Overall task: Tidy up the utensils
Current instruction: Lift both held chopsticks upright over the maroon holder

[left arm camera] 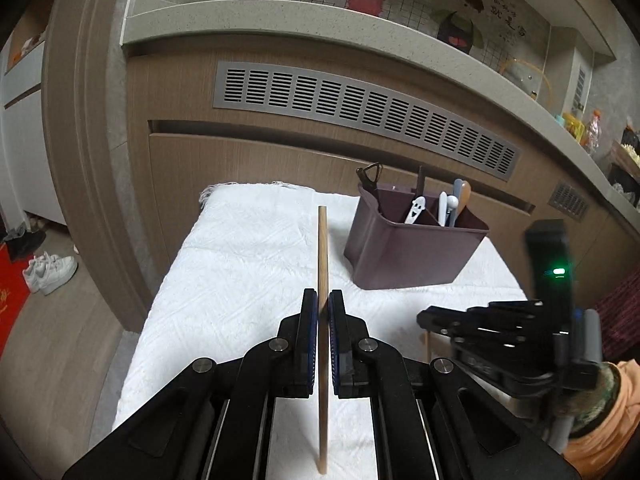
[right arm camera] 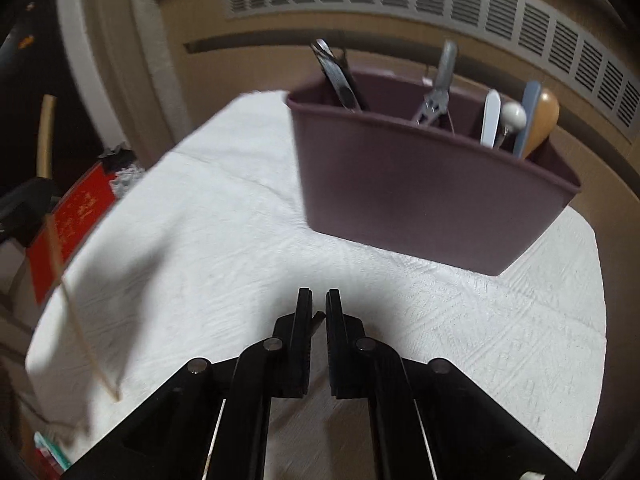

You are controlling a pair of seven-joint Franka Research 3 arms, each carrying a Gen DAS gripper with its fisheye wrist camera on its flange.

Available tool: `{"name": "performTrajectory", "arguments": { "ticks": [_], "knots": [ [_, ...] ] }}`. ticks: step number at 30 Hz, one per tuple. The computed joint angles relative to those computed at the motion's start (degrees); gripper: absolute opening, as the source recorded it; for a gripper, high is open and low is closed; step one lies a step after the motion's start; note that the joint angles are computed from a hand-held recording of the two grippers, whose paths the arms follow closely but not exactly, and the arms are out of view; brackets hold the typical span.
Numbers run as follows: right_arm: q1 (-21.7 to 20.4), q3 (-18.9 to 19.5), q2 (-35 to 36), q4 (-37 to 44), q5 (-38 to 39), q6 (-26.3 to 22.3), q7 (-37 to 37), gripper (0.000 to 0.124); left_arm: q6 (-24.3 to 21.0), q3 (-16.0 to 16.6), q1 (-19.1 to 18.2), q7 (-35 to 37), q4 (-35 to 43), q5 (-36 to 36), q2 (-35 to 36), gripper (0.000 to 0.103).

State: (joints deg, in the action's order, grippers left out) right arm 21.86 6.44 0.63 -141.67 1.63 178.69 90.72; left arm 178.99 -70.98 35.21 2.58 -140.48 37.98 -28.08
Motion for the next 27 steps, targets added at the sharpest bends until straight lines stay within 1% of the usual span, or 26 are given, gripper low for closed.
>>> {"name": "performTrajectory", "arguments": {
  "ticks": [2,3,6,9,10,15,17,21,23,25,26,27],
  "knots": [
    [1.29,0.25,-3.11,-2.11,8.02,0.4,-7.45,0.006,-0.46,0.64,-1.28,-0.37,-0.16,-0.26,-0.67,0.006],
    [2.66,-0.46,-4.92,-3.4,11.9,0.71,-11.14,0.006,-0.64,1.39,-2.27,-0.32,-0.32,-0.23,-0.73,0.006],
    [6.4,-2.78,-9.92,-6.47,18.46,1.41,-17.85,0.006,-1.78,3.85,-5.71,-0.29,-0.18,0.25,-1.02,0.006],
    [7.2,-3.02,-15.55,-9.29,20.24,2.16,-19.65,0.006,-3.35,6.09,-8.74,-0.49,0.64,1.48,-1.41,0.006],
    [7.97,-3.94,-17.24,-9.9,20.66,2.32,-20.55,0.006,-3.78,6.58,-9.41,-0.77,0.98,2.06,-1.44,0.006],
    [8.94,-5.02,-22.81,-9.8,21.32,2.17,-21.68,0.005,-5.96,8.37,-12.29,-2.5,2.95,5.16,-1.36,0.006],
    [7.87,-4.37,-25.08,-10.01,20.76,2.16,-21.7,0.005,-7.12,9.18,-13.53,-2.84,3.7,6.51,-1.27,0.006],
    [7.7,-4.69,-27.98,-8.45,20.32,0.59,-21.98,0.005,-8.47,11.04,-15.46,-3.98,5.13,9.2,-1.15,0.006],
    [5.22,-2.86,-28.77,-7.61,19.28,0.1,-21.34,0.005,-9.9,11.23,-15.31,-4.09,7.16,10.94,-0.47,0.006],
    [0.82,0.56,-29.21,-6.43,17.3,0.11,-19.6,0.005,-11.24,10.92,-14.51,-4.15,9.72,12.89,0.9,0.006],
    [-1.27,1.98,-29.43,-5.64,16.21,-0.04,-18.69,0.005,-11.73,10.36,-13.46,-4.13,11.66,14.2,1.98,0.006],
    [-2.52,2.69,-29.57,-4.91,15.38,-0.29,-18.02,0.005,-12.23,10.01,-12.87,-4.29,13.09,15.27,2.89,0.006]
  ]
}}
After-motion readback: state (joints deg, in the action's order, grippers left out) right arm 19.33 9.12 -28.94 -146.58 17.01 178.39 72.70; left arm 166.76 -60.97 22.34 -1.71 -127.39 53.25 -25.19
